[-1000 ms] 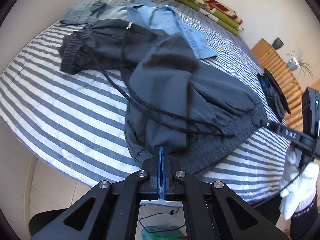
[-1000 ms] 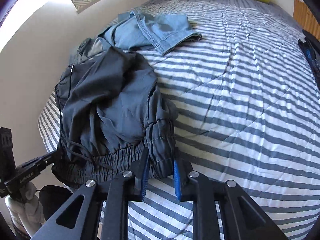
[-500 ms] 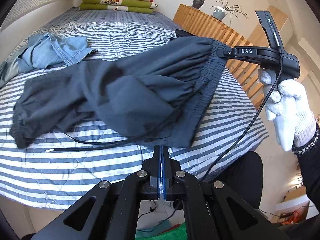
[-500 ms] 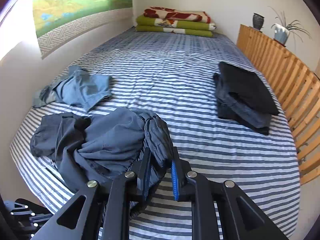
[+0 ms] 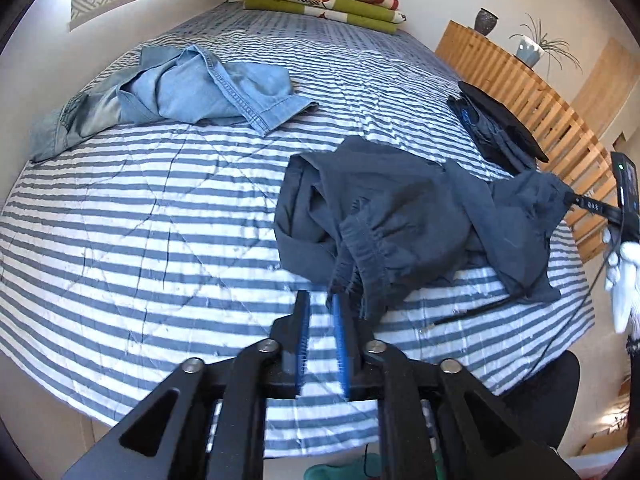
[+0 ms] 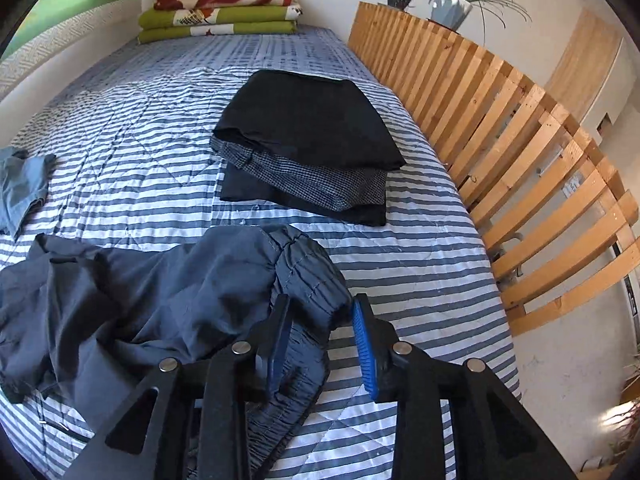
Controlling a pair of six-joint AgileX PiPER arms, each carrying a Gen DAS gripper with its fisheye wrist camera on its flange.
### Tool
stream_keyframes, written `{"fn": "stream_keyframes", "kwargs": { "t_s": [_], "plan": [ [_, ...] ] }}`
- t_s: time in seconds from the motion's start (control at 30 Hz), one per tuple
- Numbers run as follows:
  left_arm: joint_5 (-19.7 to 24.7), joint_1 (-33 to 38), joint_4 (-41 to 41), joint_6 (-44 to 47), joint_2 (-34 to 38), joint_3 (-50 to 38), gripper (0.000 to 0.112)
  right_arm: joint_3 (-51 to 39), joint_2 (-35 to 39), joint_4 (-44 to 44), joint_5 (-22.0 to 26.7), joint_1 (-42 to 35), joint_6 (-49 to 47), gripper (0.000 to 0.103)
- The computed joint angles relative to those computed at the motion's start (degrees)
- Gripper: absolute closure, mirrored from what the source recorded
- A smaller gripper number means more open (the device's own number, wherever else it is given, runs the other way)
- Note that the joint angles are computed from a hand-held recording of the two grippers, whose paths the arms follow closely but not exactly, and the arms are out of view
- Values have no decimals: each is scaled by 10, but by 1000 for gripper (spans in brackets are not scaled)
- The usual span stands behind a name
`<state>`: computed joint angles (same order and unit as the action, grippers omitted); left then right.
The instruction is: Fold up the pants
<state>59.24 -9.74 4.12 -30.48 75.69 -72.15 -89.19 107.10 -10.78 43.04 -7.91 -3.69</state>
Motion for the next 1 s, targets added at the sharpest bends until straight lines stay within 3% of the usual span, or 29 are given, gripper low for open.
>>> {"fn": "stream_keyframes", "kwargs": {
  "t_s": [0.03, 0.07, 0.1, 0.17, 0.23, 0.3, 0.4, 0.47, 0.5, 0.57, 0.67, 0.7, 0.73, 0.77, 0.83, 1.0],
  "plan": [
    [-8, 15, -3, 11, 17, -9, 59, 21, -13, -3, -15, 8, -7, 61],
    [-20, 30, -16, 21, 33, -20, 52, 46, -32, 13, -30, 8, -30, 50],
    [-35, 50, -52, 50, 53, -31, 46, 69, -51, 41, -43, 10, -59, 47],
    [-44, 84, -104, 83, 112, -70, 46, 102, -79, 124, -42, 13, -144, 45],
    [-48, 86, -90, 71, 161, -107, 46, 117, -91, 200, -13, 21, -227, 40],
    [-41, 93, -102, 75, 216, -149, 46, 136, -95, 226, 0, 39, -261, 39],
    [-37, 121, -200, 127, 283, -186, 47, 169, -97, 215, -13, 72, -248, 38],
    [-38, 116, -216, 133, 307, -199, 72, 180, -91, 207, -21, 85, -239, 38],
    [-31, 111, -214, 134, 317, -210, 102, 185, -88, 209, -21, 88, -239, 38],
    [-45, 103, -200, 121, 314, -202, 111, 184, -71, 215, -18, 92, -239, 38],
    [-72, 115, -206, 124, 276, -163, 112, 194, -55, 212, -29, 100, -233, 39],
    [-80, 131, -234, 143, 258, -144, 112, 195, -51, 211, -28, 100, -234, 40],
    [-83, 150, -265, 162, 235, -124, 112, 199, -50, 215, -27, 98, -242, 54],
    [-86, 165, -276, 171, 215, -112, 112, 201, -48, 213, -24, 98, -247, 77],
    [-88, 189, -256, 163, 178, -97, 112, 211, -52, 180, -27, 104, -232, 98],
    [-74, 304, -297, 205, 96, -62, 112, 246, -79, 149, -48, 97, -230, 101]
  ]
}}
